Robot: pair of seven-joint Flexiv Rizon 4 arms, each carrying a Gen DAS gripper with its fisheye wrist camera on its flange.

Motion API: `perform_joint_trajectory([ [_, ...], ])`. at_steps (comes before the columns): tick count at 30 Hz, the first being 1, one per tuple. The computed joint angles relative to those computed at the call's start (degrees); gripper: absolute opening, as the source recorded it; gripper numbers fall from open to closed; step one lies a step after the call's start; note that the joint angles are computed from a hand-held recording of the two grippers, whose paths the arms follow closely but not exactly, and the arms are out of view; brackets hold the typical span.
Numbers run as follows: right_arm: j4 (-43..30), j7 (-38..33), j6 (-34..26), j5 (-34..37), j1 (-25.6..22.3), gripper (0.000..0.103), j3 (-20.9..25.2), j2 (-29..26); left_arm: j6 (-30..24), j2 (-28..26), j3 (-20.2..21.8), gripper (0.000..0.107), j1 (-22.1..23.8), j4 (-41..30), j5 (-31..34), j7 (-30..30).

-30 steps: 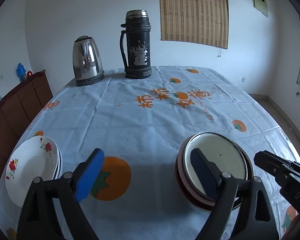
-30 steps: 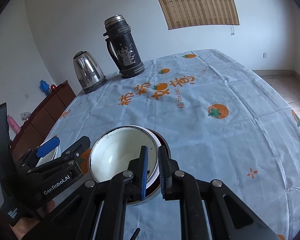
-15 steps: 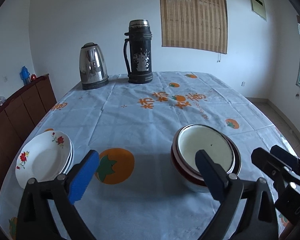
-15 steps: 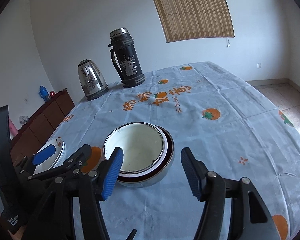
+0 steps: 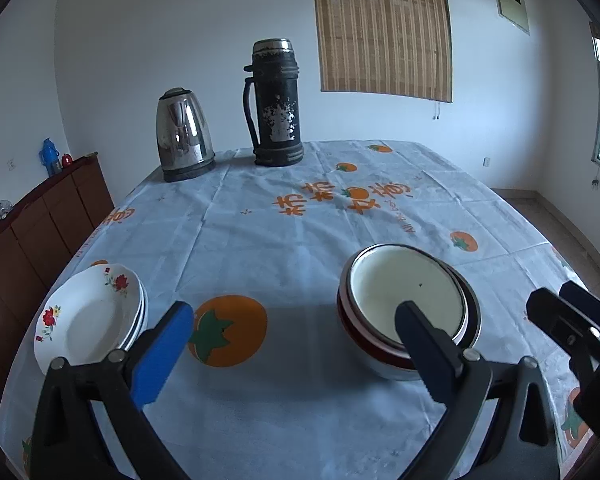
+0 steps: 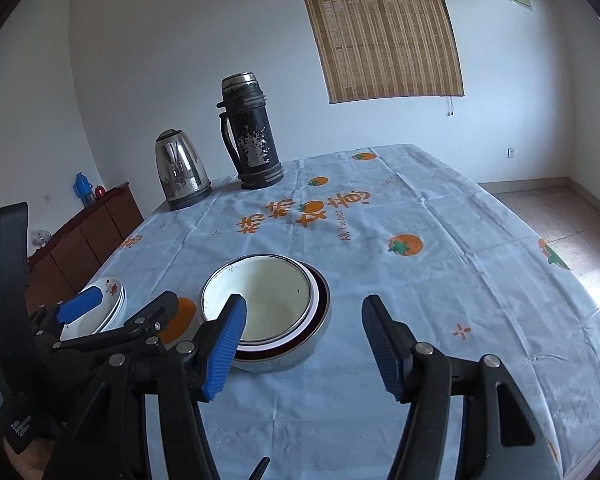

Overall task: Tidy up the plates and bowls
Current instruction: 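Move both grippers to the steel bowl rim of the nested bowls, then close both grippers on opposite sides of the steel bowl rim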

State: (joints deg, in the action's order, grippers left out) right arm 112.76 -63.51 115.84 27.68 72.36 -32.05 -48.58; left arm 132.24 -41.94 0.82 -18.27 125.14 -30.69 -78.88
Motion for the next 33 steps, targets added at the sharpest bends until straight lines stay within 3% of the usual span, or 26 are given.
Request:
perform_joint_trajectory([
  [5,-0.1,-0.2,0.7,1.8,1.8,0.063,-2.9,-2.4,-1.0,-0.7,-0.4,0.102,0.2,-1.1,0.0,-0.3],
  [9,-0.9,-1.6,1.9,1.1,0.6,0.064,-1.8,-2.9,-1.8,-1.5,-0.5,0.102,0.6,-2.0,1.1,-0.5],
  [12,-2.3,-2.7,2.6,0.2,-2.5,0.072,1.4,-2.6,-3.2,-1.8,0.0,0.102,0.2,-2.7,0.3,-0.2],
  [16,-4.2,-3.5,3.3,-2.0,-9.0,0.072,7.9,-1.6,-6.9,-1.6,-0.1,0.102,1.3,-3.7,0.8,-0.1],
  [19,-5.7,-3.2,3.0,-4.2,-14.5,0.072,13.1,-1.1,-9.7,-1.1,-2.3,0.102,5.3,-4.0,4.8,-2.7],
  [22,-6.8,-2.9,2.8,-5.1,-17.2,0.072,15.3,-1.4,-12.6,-0.8,-4.2,0.102,9.2,-4.6,9.1,-5.9],
  [27,-8.6,-1.9,1.8,-8.6,-21.8,0.072,19.6,-1.9,-17.1,-1.3,-3.3,0.102,10.0,-7.2,12.1,-7.7],
  [31,-10.2,-0.1,0.9,-13.1,-26.4,0.072,23.9,-2.6,-21.4,-1.9,-8.8,0.102,16.4,-9.8,17.7,-9.2],
  [33,-11.0,0.9,0.3,-15.0,-28.1,0.072,25.4,-3.1,-23.0,-2.3,-8.0,0.102,15.9,-11.3,17.9,-9.7],
])
